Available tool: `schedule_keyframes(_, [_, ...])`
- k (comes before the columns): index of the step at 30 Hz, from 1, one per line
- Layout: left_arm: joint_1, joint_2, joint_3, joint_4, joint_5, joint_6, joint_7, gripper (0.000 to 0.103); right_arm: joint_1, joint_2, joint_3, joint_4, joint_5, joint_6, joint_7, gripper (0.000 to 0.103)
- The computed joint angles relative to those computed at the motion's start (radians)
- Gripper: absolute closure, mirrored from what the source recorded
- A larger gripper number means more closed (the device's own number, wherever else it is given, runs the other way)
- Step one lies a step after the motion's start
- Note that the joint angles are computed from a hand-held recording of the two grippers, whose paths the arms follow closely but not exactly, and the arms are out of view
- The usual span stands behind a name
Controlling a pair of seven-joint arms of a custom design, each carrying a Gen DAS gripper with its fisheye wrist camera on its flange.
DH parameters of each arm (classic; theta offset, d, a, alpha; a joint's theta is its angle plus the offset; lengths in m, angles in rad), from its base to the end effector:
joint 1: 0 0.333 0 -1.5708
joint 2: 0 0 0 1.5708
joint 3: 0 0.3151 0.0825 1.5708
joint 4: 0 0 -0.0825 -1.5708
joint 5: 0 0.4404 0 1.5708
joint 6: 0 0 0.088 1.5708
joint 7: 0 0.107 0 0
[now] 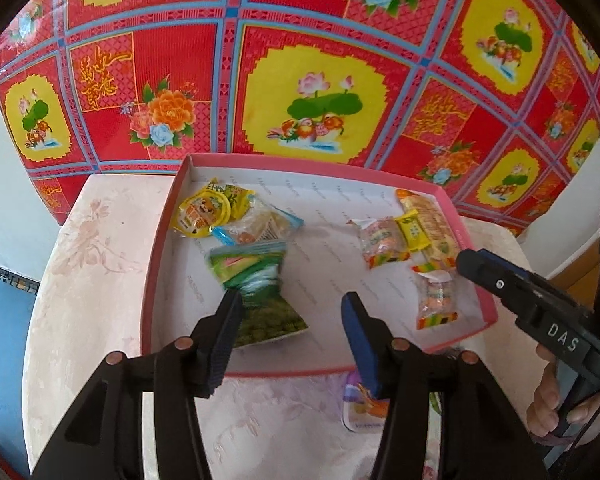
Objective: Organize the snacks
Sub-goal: 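Open the left gripper to drop the green bag while the right drops the yellow candy, then move both grippers back to the remaining snacks, then grasp the second green snack bag with the right gripper while the left grasps the purple tin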
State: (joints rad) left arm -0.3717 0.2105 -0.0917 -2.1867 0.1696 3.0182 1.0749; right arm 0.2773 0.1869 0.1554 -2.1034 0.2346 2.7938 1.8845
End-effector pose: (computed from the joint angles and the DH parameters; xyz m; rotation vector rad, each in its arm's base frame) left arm 0.5662 -0.2957 0.3201 -1.8467 2.0848 -0.8289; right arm 0.5983 0.2621 0.3480 -1.7647 1.9338 -0.0706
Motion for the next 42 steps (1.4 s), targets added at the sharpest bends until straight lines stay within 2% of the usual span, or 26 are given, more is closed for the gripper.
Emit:
schedule_keyframes(6, [-0.012,-0.018,0.004,-0.019,0.02,-0.003,-0.023,0.049,0.014,-0.052,-0.006,-0.05,-0.011,-0.002,0.026,0.063])
schedule_keyframes(9, [-0.005,-0.028,-0.01,-0.033,0.013,0.003,-0.024,0.049,0.02,-0.071,-0.006,-0.078,-0.001,0.015,0.016,0.063])
schedule_keyframes(18, [0.006,-0.063,-0.029,-0.089,0.007,0.023,-0.029,0.049,0.046,-0.117,-0.015,-0.133,0.024,-0.01,0.027,0.062])
schedule_keyframes(21, [0.005,-0.072,-0.03,-0.108,0.015,0.028,-0.036,0.049,0.053,-0.13,-0.017,-0.15,0.04,-0.012,0.023,0.054])
schedule_keyframes(26, [0.014,-0.084,-0.041,-0.137,0.008,0.037,-0.037,0.049,0.064,-0.138,-0.018,-0.168,0.085,-0.018,0.017,0.052])
schedule_keyframes(31, [0.009,-0.088,-0.034,-0.154,0.028,0.044,-0.059,0.049,0.072,-0.125,-0.013,-0.16,0.131,-0.027,-0.001,0.038])
schedule_keyframes(34, [0.013,-0.087,-0.038,-0.161,0.022,0.046,-0.058,0.049,0.076,-0.111,-0.009,-0.148,0.133,-0.035,0.001,0.038])
schedule_keyframes(38, [0.025,-0.085,-0.052,-0.168,-0.01,0.046,-0.034,0.049,0.086,-0.093,-0.012,-0.133,0.054,-0.043,0.065,0.038])
schedule_keyframes(42, [0.031,-0.083,-0.062,-0.168,-0.047,0.042,-0.004,0.049,0.08,-0.079,-0.007,-0.117,0.038,-0.067,0.082,0.038])
